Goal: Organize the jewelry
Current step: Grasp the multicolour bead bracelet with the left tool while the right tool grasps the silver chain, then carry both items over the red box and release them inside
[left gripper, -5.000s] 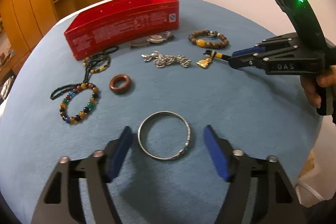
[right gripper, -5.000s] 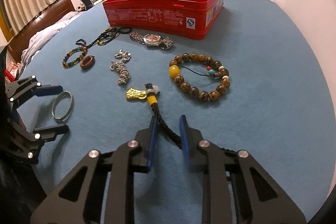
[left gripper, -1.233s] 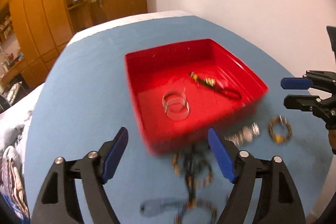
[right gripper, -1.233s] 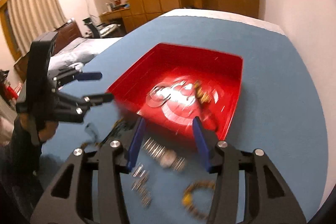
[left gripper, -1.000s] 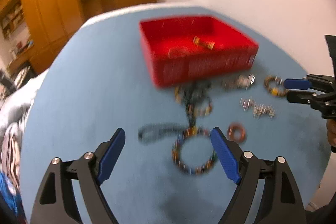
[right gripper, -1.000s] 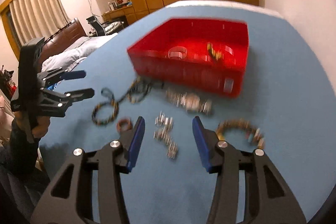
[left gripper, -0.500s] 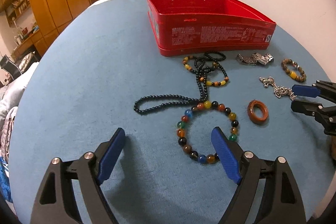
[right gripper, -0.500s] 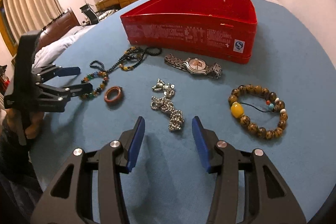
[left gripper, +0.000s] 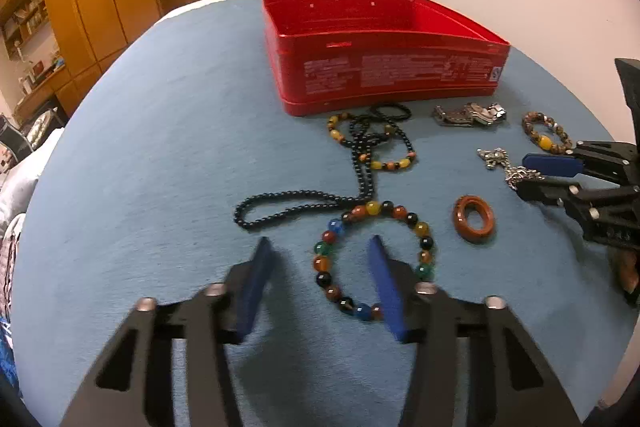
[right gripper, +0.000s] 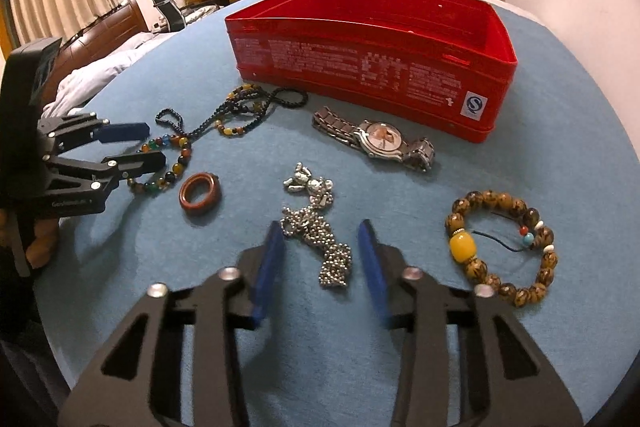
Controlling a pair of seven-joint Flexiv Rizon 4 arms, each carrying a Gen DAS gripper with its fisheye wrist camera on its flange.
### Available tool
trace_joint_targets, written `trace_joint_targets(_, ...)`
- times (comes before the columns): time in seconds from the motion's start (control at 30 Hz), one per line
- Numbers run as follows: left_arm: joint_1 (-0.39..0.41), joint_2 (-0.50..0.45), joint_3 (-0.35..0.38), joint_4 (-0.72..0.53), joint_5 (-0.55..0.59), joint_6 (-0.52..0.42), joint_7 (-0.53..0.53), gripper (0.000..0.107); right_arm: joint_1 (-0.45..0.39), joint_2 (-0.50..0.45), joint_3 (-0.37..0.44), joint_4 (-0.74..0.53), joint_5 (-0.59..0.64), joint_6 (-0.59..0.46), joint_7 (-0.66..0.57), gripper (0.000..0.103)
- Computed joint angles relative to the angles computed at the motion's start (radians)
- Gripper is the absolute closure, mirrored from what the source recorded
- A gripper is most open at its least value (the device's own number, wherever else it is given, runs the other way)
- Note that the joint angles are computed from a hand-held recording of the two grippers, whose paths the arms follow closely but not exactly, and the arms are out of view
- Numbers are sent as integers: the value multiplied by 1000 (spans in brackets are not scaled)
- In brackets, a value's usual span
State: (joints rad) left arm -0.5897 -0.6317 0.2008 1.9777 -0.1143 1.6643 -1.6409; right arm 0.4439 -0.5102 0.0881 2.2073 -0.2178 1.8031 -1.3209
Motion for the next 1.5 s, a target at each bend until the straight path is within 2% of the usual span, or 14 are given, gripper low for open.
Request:
trace_joint_targets(0.03,7,1,-10,1,3,4,4,73,-15,0,14,-1,-3,-3,1,88)
trace_joint_targets(0.13,47,10,-60,13,2,10,14,99,-43,2,42,0,-8,-5,7,92)
trace_joint_targets(0.17,80,17,-97,21,0,13,21,99,-51,3,50,1,-9,-6,10,92)
trace_joint_targets(0.23,102,23,-123,32,-5,19,25,99,-82,3,81,-1,-17,-11,17,93)
trace_joint_targets(0.4,107,39,-132,48,-16,25,28,100,-167,7,164,0,-45,-16,32,93)
trace_joint_targets(0.57,91,76,-122,72,-16,43,28,100,-187,41,183,22,-60,10,41,93)
trace_joint_targets(0.63,82,91,-116,81,-16,54,31,100,-168,67,165,36,-59,23,43,93)
trace_joint_targets(0.73,100,123,-141,98,-15,67,45,100,-177,100,174,50,-68,35,49,93)
trace_joint_targets(0.93,21,165,-67,101,-17,65,56,100,-205,162,196,73,-98,51,60,93)
trace_joint_targets(1.03,2,182,-47,99,-17,59,61,100,-192,193,180,86,-101,60,63,93)
trace_joint_targets(1.1,-19,190,-24,92,-12,53,64,100,-251,197,223,83,-148,60,90,93)
trace_joint_targets(1.2,-49,194,10,79,-1,45,64,100,-223,222,196,91,-133,62,82,93)
trace_joint_targets(1.33,-86,197,56,58,14,30,55,100,-248,241,212,91,-158,63,97,93)
trace_joint_targets(1.5,-110,203,90,40,48,16,34,100,-238,271,196,96,-165,63,98,93)
